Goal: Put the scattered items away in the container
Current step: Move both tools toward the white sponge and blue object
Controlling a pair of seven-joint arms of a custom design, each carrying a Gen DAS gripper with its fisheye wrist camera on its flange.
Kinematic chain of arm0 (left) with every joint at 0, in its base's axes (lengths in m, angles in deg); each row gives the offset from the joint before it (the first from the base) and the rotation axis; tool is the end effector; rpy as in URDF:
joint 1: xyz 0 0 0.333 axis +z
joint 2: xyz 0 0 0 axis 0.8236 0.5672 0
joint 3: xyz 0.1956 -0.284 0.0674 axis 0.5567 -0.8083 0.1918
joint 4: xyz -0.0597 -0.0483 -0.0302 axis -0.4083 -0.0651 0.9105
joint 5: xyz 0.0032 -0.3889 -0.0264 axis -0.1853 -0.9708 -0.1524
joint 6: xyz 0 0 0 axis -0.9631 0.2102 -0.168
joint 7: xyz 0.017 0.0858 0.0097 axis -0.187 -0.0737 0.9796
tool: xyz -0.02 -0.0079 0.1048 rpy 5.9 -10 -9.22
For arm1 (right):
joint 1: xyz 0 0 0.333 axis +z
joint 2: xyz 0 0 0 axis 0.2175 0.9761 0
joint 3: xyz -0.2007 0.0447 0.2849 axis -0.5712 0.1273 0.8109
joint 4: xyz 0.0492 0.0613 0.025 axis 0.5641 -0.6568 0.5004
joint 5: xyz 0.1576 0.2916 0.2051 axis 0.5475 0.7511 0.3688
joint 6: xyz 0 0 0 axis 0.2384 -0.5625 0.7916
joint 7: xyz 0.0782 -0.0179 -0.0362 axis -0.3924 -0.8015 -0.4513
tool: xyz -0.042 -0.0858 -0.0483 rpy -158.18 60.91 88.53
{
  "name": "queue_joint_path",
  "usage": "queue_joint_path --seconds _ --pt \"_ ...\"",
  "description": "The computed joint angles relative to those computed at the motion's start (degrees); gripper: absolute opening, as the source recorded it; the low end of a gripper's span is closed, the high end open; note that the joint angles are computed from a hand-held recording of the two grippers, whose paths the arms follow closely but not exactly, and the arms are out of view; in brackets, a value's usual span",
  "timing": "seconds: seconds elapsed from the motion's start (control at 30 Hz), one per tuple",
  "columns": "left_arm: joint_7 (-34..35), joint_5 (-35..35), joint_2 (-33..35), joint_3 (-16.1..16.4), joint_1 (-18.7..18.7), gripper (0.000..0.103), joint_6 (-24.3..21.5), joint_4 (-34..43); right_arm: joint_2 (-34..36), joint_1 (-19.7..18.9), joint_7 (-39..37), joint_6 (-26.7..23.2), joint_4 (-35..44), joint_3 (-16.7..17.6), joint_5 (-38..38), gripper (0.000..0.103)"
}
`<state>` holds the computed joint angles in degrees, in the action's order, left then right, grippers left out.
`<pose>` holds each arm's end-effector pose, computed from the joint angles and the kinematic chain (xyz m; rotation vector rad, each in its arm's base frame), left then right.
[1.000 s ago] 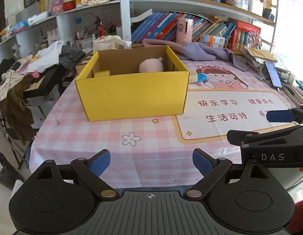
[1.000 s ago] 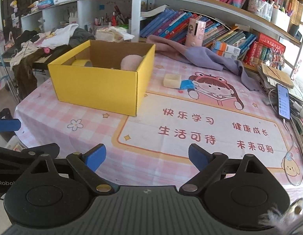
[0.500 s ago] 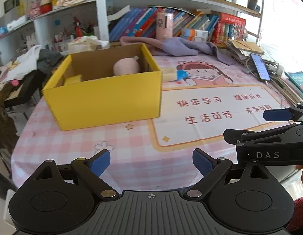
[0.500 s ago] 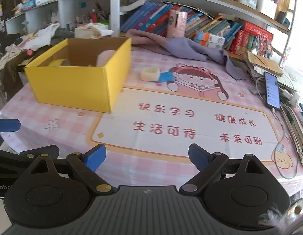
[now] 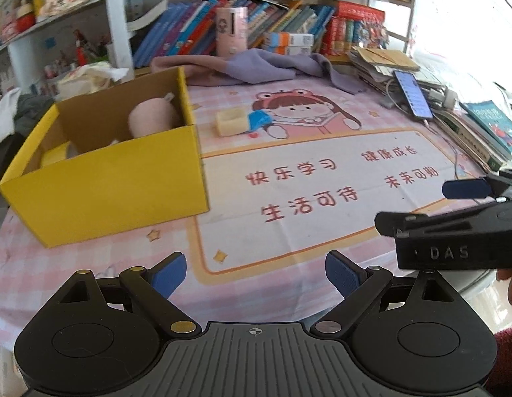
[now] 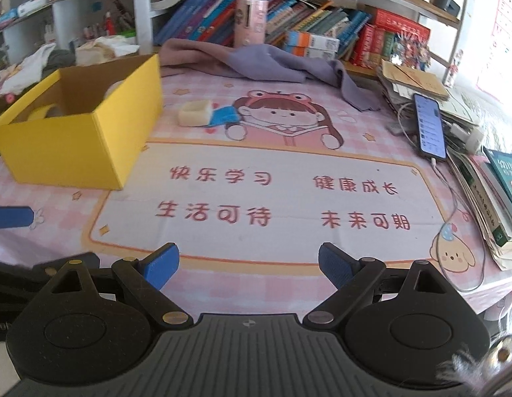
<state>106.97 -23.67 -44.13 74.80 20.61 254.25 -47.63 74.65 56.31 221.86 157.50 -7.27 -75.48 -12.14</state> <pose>0.6081 -0.3972 0.3260 -1.6527 1.9463 -0.7602 0.6261 0.4157 0.3299 -1.9289 1.5787 -0.6762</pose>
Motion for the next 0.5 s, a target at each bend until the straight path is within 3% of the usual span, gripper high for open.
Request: queue_joint_path --seconds 0.27,0.5 --pt "6.06 -3.88 4.89 -1.46 0.7 0.093 -0.83 7.66 2.04 -0.99 -1.26 3.44 2.4 -2.17 0.62 0.092" --pt "15.19 -10.97 11.41 -2.14 0.87 0.093 -2.37 17.87 5.23 -6.42 -9.79 3.67 7.64 1.47 6.78 0.089"
